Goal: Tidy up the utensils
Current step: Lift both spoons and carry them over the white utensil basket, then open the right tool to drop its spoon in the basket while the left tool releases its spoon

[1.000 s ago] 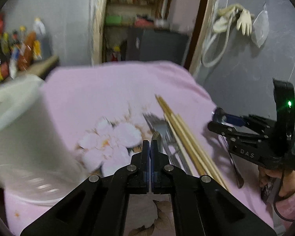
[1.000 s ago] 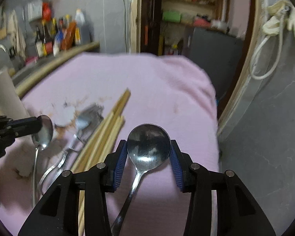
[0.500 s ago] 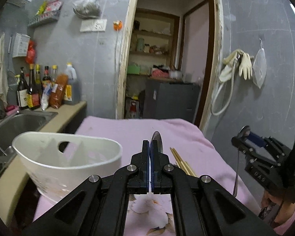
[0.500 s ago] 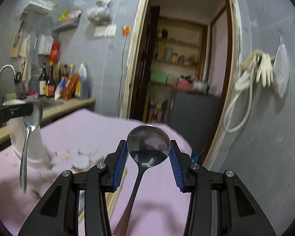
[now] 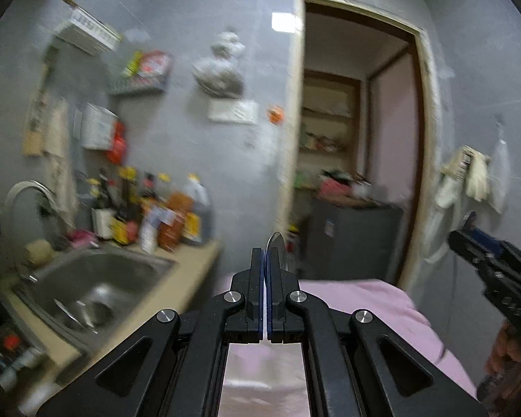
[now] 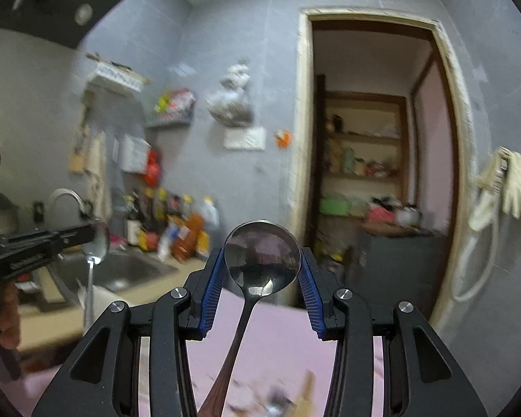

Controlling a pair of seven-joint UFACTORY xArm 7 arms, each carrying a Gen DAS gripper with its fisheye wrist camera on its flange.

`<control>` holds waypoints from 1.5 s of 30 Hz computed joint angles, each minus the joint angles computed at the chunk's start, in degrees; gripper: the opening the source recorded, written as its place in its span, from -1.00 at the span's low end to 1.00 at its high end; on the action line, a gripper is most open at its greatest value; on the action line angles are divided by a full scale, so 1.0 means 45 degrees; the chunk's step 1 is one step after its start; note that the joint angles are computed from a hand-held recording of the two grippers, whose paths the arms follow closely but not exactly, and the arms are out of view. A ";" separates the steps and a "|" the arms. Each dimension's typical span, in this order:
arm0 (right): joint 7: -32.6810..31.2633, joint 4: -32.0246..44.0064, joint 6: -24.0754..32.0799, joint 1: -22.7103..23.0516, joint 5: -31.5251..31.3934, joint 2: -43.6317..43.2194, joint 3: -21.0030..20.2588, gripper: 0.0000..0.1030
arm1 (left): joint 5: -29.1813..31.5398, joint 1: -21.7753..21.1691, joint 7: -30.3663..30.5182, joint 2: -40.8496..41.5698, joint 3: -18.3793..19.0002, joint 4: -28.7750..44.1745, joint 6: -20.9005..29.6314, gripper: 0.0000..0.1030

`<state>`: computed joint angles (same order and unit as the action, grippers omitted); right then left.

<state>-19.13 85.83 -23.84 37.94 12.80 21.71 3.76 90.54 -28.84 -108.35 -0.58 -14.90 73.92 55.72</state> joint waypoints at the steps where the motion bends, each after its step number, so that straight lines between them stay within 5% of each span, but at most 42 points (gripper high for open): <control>1: 0.0030 0.0318 0.0000 -0.0005 -0.0182 0.0178 0.0141 -0.22 | 0.0061 0.0026 0.0036 -0.0258 0.0021 -0.0189 0.0594 -1.00; 4: 0.0167 0.1942 0.0382 0.0136 -0.0848 0.1157 0.0475 -0.22 | 0.0398 0.0210 0.0150 -0.0655 -0.0115 -0.0720 0.1948 -1.00; 8: -0.0164 0.3990 0.0833 0.1286 -0.0857 0.2604 -0.0412 -0.22 | 0.0618 0.0475 0.0363 -0.0781 -0.0227 -0.1201 0.3452 -1.00; 11: -0.0207 0.5246 0.0959 0.2139 -0.0381 0.3656 -0.1365 -0.22 | 0.0712 0.0632 0.0190 -0.0572 -0.0169 -0.1388 0.3666 -1.00; 19: 0.0538 0.6175 0.0638 0.2069 -0.0113 0.5034 -0.1360 -0.22 | 0.1261 0.0453 -0.0509 0.0844 0.0372 -0.1061 0.3560 -1.00; 33: 0.2210 0.4691 0.0933 0.0138 -0.2712 0.4752 0.0990 -0.21 | 0.1009 0.0504 -0.1520 0.0971 0.0981 -0.1487 0.0768 -1.00; 45: 0.3109 0.4285 0.1747 -0.0226 -0.3547 0.4624 0.1383 -0.20 | 0.0883 0.1376 -0.2488 0.0071 0.0976 -0.2219 -0.2416 -0.93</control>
<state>-5.14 105.11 -15.98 36.93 -3.16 42.52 9.98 94.52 -22.64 -119.55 -0.26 -10.51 63.94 44.85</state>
